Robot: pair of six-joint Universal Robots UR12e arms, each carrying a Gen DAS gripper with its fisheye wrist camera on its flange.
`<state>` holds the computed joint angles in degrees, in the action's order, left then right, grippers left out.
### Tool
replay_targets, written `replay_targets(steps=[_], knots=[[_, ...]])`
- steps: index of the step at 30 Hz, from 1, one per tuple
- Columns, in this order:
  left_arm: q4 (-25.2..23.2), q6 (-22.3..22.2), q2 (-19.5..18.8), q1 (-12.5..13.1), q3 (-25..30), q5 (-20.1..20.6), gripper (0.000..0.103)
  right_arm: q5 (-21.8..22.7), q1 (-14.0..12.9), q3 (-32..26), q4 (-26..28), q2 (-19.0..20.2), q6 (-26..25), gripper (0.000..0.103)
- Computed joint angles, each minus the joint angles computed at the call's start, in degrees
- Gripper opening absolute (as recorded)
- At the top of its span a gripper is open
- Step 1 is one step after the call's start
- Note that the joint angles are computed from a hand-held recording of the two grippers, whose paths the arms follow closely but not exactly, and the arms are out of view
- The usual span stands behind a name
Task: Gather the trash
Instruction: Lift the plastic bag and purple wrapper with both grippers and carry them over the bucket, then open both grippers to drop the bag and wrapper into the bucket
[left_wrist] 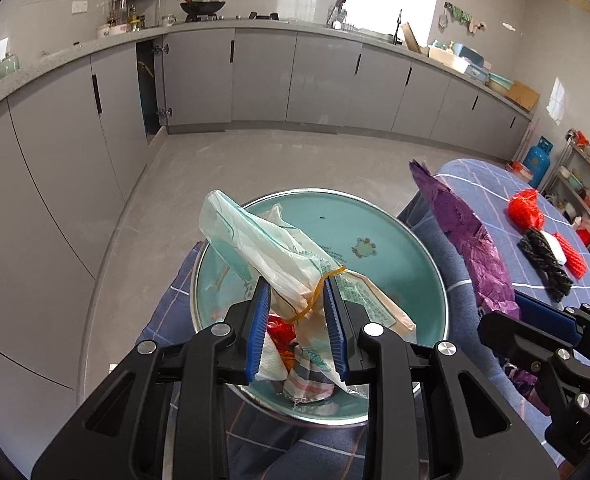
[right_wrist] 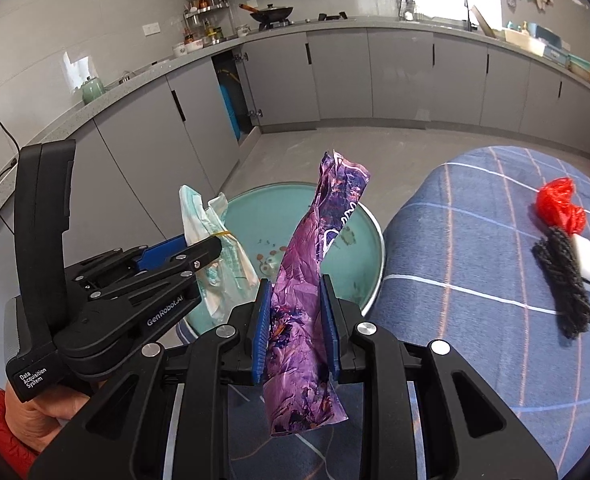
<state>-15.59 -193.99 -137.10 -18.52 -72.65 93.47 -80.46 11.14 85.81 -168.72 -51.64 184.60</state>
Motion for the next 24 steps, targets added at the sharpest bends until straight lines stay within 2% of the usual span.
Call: replay_targets(steps=[7,18,19,20,22,24], knots=[[-3.76,0.15,-1.67,0.6,2.59,-1.56,0.028,1.7,-0.46,-2.97,3.4,1.85,0.07,0.025],[-5.98,0.63,-3.04,0.92,4.89,-1.98,0.03,5.96,-1.01,-5.89,6.23,3.99,-1.58,0.028],[-5.82,0.67,-3.01,0.95,4.76,-1.76,0.034,6.01,-0.96,-6.11,6.13,4.19,-1.92,0.03],[-5.79,0.39,-2.89,0.86,4.59,-0.47,0.049,5.39,-0.88,-6.25,6.15,4.32,-2.06,0.035],[-4.89,-0.2,-2.63,0.81,4.03,1.27,0.064,5.73,-1.1,-5.92,5.83,4.23,-1.12,0.037],[-4.67,-0.53,-2.27,0.83,3.51,1.9,0.065,6.09,-1.43,-4.91,4.58,3.75,0.22,0.037]])
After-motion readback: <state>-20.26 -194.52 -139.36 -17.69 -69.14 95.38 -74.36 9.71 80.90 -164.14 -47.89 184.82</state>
